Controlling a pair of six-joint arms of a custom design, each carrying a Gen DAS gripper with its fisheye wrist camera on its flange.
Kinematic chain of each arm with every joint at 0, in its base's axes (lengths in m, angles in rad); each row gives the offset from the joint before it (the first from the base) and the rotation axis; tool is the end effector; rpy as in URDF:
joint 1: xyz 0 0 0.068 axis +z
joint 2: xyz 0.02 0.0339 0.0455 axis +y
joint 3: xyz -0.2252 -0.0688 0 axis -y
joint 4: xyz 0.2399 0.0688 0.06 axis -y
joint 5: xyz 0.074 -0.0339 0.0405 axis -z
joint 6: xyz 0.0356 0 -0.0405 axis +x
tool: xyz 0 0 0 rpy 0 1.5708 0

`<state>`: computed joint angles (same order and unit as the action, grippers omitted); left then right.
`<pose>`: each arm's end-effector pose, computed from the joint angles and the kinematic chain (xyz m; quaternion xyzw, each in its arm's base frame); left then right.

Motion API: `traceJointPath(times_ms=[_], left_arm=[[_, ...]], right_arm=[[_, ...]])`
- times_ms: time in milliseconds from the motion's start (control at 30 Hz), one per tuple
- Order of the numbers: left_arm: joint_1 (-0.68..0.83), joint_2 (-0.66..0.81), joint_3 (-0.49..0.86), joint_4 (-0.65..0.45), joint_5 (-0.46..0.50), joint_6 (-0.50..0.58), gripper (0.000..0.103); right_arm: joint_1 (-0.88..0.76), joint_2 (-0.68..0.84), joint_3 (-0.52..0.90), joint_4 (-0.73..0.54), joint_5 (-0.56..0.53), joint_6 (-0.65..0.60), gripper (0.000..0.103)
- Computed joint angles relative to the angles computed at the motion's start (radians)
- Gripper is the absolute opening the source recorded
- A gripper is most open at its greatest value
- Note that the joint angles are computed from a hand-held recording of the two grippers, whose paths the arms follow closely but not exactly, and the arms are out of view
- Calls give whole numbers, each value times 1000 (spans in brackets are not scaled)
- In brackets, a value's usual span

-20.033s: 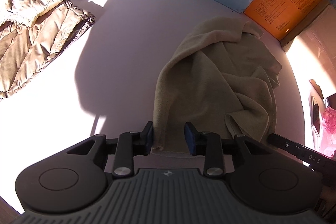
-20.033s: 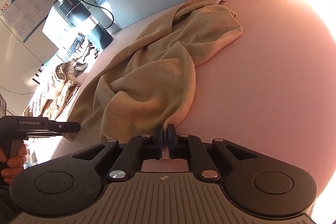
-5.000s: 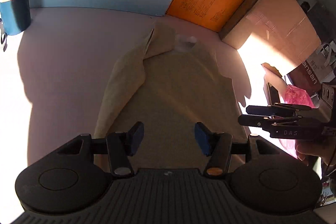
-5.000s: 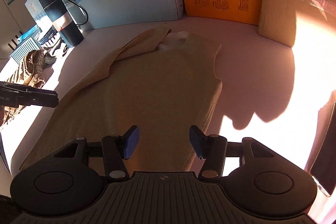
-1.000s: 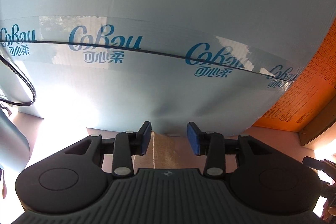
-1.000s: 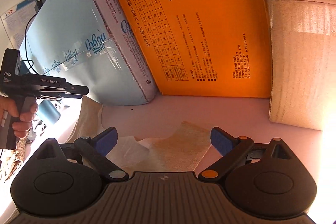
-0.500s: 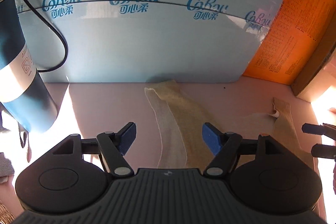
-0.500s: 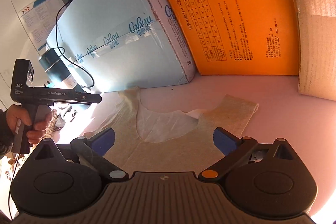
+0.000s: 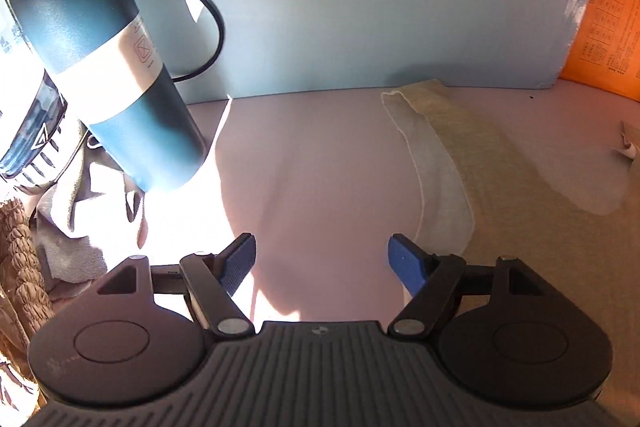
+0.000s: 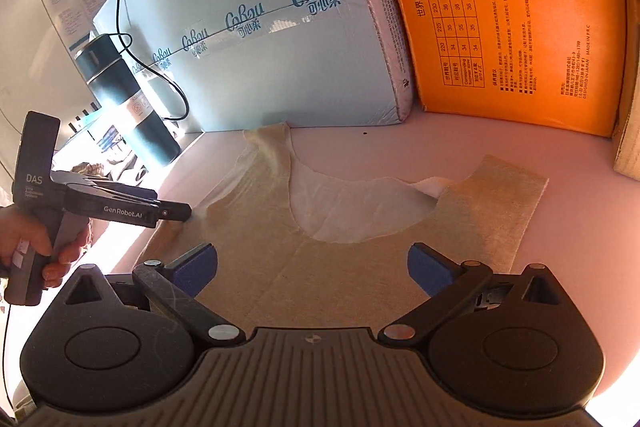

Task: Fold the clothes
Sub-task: 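Move the right tool over the beige top toward its neckline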

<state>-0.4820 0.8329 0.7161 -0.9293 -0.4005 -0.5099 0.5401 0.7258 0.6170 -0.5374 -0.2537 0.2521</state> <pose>0.1546 -0.0652 0.2193 -0.0648 0.9457 0.0480 0.3150 0.1525 0.1018 0.2313 -0.1832 0.8706 0.2752 0.3645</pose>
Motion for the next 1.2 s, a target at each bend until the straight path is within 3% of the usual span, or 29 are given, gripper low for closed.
traceJointPath(times_ms=[133,233,367,467,533,667,800,933,1033,1200], left_arm=[[91,59,57,138,172,30,72],[95,242,138,244,229,65,74],[83,429,215,300,156,135,74],[106,519,256,319,27,144,74],[160,522,268,301,58,126,74],[242,475,258,272,143,130,74],[243,447,277,224,132,188,74],[251,451,315,186,123,213,76],[262,440,332,146,128,228,77],[299,434,343,113,154,249,77]], right_arm=[[27,-105,-45,-29,35,51,103],[71,-115,-48,-31,56,96,103],[144,-119,-40,-45,73,124,103],[169,-128,-41,-52,40,125,103],[170,-96,-34,-34,-17,116,103],[212,76,23,93,-73,73,103],[292,350,143,270,-74,30,103],[359,653,337,263,-70,14,103],[400,735,358,363,-85,43,103],[429,863,463,384,-209,44,103]])
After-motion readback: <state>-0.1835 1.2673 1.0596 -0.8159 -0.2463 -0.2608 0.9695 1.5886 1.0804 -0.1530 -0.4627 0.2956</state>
